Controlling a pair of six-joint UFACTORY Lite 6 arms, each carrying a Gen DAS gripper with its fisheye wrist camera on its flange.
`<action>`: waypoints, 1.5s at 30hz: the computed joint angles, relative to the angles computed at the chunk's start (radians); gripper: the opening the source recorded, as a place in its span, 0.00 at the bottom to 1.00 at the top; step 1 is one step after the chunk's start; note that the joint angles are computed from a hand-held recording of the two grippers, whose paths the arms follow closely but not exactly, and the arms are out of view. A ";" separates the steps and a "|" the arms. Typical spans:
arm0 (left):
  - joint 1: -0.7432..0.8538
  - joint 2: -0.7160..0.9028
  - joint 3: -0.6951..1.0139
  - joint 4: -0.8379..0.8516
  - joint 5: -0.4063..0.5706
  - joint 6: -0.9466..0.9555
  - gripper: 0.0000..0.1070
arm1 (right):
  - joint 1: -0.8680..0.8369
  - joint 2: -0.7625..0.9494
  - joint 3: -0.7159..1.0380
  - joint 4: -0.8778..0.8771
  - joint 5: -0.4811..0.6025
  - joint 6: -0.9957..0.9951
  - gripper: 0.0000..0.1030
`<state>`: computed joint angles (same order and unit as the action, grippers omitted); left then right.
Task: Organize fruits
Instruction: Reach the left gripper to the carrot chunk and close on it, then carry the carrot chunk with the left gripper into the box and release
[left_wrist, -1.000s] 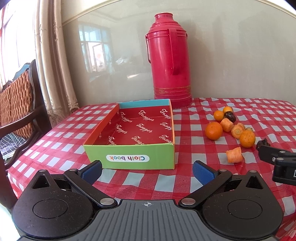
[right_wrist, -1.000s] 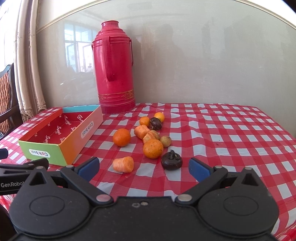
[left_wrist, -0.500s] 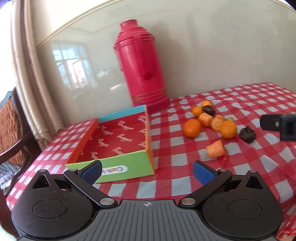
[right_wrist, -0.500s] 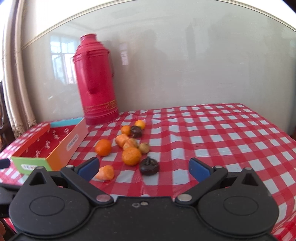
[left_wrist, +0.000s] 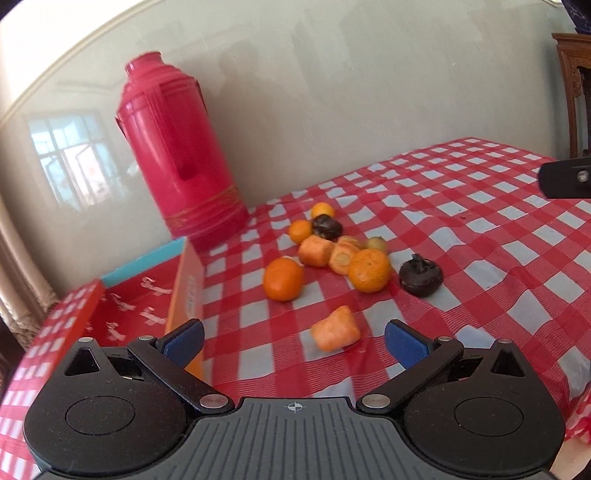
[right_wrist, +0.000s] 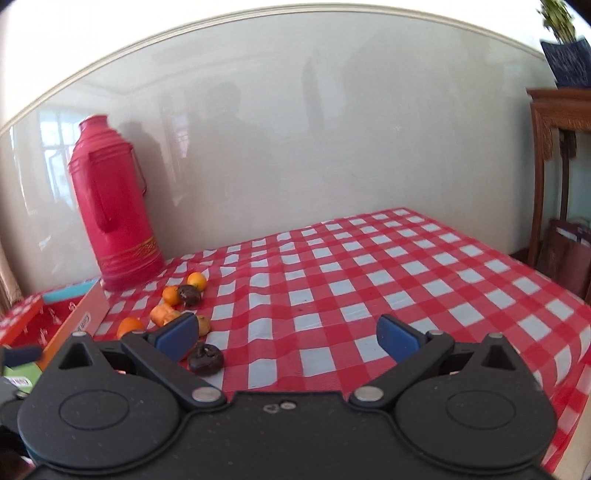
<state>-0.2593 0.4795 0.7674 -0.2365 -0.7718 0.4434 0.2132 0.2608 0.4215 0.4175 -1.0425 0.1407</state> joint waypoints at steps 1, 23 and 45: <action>0.007 0.019 0.024 0.020 0.020 -0.028 0.96 | -0.016 -0.005 -0.007 -0.021 0.000 0.017 0.95; 0.072 0.219 0.274 0.330 0.215 -0.435 0.28 | -0.064 0.008 0.009 -0.172 -0.005 0.095 0.95; 0.324 0.134 0.310 -0.197 0.118 -0.161 0.27 | -0.052 0.043 0.045 -0.128 0.041 0.067 0.95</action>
